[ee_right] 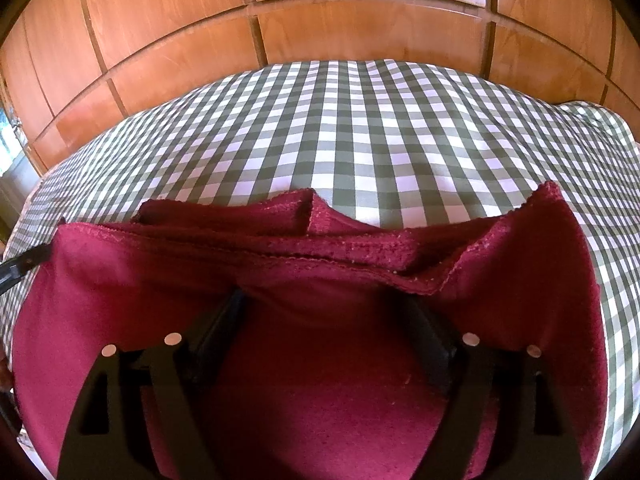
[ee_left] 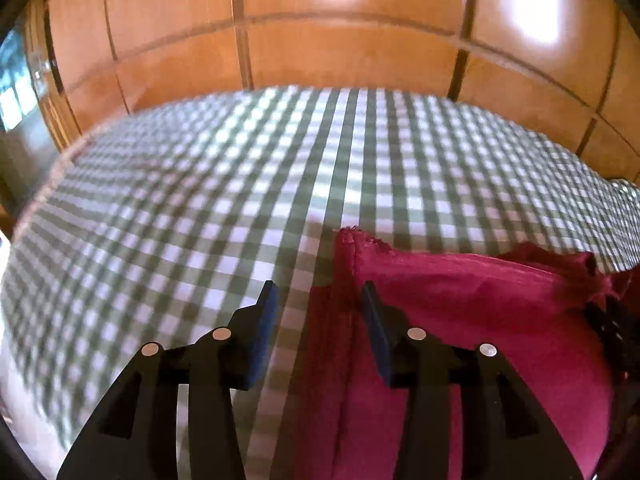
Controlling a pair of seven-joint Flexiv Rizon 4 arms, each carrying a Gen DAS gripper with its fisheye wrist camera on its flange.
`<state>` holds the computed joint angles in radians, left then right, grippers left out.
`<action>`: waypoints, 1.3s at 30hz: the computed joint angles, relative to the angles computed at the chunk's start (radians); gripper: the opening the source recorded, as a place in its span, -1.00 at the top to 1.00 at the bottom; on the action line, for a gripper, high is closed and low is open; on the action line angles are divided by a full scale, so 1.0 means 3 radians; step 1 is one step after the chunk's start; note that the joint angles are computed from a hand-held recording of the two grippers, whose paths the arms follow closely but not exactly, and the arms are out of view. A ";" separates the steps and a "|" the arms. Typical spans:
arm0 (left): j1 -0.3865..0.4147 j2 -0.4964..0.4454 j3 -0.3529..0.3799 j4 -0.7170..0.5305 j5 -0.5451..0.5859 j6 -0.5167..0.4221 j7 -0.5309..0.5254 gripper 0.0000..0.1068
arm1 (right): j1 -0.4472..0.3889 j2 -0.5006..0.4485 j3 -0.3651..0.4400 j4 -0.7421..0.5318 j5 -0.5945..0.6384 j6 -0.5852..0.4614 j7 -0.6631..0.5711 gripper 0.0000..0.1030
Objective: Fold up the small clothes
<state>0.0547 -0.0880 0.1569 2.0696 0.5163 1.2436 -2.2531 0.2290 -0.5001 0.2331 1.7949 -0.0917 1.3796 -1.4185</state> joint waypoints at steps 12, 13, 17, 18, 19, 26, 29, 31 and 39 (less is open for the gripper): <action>-0.0045 0.0366 -0.0251 0.0219 0.0488 0.0134 -0.0383 -0.16 | -0.0027 0.0007 0.0029 -0.0004 0.0036 0.0005 -0.0032 -0.58; -0.0049 0.0388 -0.0272 0.0228 0.0549 0.0133 -0.0447 -0.16 | -0.0015 0.0010 0.0015 0.0001 0.0030 0.0010 -0.0024 -0.58; -0.0065 0.0389 -0.0336 0.0246 0.0539 0.0120 -0.0419 -0.16 | 0.0018 0.0021 -0.0021 0.0027 0.0005 0.0031 0.0014 -0.58; -0.0070 0.0394 -0.0342 0.0255 0.0541 0.0126 -0.0427 -0.16 | 0.0019 0.0020 -0.0023 0.0027 0.0001 0.0034 0.0017 -0.58; -0.0075 0.0393 -0.0349 0.0261 0.0539 0.0136 -0.0421 -0.16 | 0.0014 0.0017 -0.0017 0.0023 0.0000 0.0032 0.0015 -0.58; -0.0109 0.0270 -0.0354 0.0326 0.0167 0.0136 -0.0047 -0.16 | -0.0010 0.0012 0.0012 -0.0002 0.0039 -0.0018 0.0008 -0.59; -0.0144 0.0160 -0.0312 0.0374 -0.0012 0.0149 0.0072 -0.16 | 0.0021 0.0049 -0.0024 -0.0002 0.0013 -0.0101 0.0056 -0.59; -0.0183 0.0143 -0.0270 0.0362 0.0095 0.0186 -0.0005 -0.17 | -0.0065 0.0092 0.0071 -0.0030 0.0106 -0.0221 0.0007 -0.59; -0.0182 0.0212 -0.0205 0.0513 -0.0231 0.0369 0.0220 -0.17 | -0.0717 0.0505 0.0466 0.0009 0.1209 -0.0331 -0.0710 -0.60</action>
<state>0.0000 -0.0244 0.0954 2.2234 0.4471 1.3542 -2.1870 0.0138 -0.3485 0.3727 1.7977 0.2711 1.2802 -1.6316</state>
